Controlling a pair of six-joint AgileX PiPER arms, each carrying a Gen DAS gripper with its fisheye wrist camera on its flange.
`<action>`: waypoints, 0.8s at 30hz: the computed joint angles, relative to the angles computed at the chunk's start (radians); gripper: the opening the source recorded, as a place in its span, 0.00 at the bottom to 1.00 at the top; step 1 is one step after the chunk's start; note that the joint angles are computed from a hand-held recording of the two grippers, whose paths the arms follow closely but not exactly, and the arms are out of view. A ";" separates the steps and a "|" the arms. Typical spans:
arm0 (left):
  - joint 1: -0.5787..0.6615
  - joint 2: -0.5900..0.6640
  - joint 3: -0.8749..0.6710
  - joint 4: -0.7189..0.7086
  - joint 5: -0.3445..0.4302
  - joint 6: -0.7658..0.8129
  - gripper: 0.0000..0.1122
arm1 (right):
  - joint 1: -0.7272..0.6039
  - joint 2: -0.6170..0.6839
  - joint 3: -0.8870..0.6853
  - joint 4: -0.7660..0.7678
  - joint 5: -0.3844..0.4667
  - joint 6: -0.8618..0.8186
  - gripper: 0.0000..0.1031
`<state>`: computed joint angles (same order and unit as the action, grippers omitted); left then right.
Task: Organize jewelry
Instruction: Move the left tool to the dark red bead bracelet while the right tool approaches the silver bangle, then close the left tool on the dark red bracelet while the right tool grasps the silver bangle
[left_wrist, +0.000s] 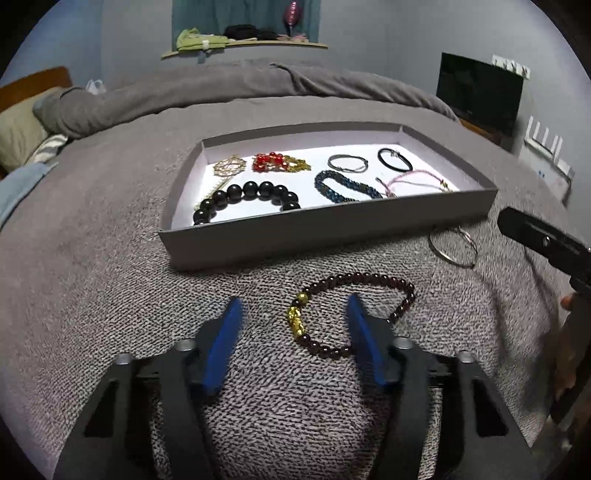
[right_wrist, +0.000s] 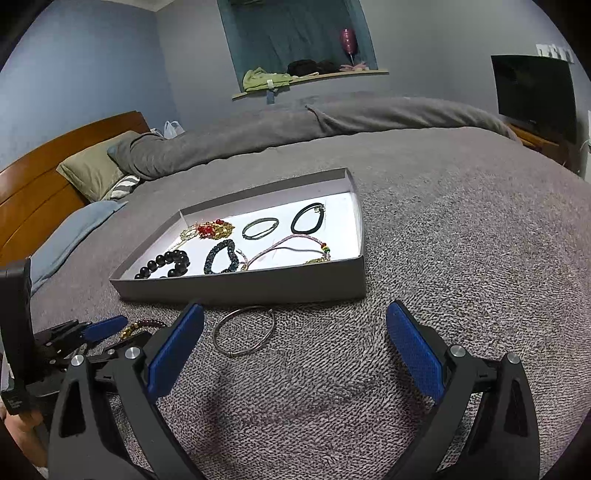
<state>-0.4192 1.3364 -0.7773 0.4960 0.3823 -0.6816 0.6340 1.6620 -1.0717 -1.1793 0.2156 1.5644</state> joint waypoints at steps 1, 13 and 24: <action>-0.007 -0.001 0.001 0.014 0.002 -0.005 0.40 | 0.002 0.003 -0.002 0.010 -0.002 -0.013 0.95; 0.047 -0.062 0.021 -0.093 0.000 0.143 0.08 | 0.034 0.045 -0.041 0.180 -0.002 -0.243 0.95; 0.098 -0.085 0.028 -0.213 -0.018 0.265 0.08 | 0.074 0.107 -0.122 0.354 0.076 -0.468 0.95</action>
<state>-0.3216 1.2512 -0.7493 0.2827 0.3645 -0.4165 0.7082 1.7692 -1.1935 -0.8257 0.2911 1.0959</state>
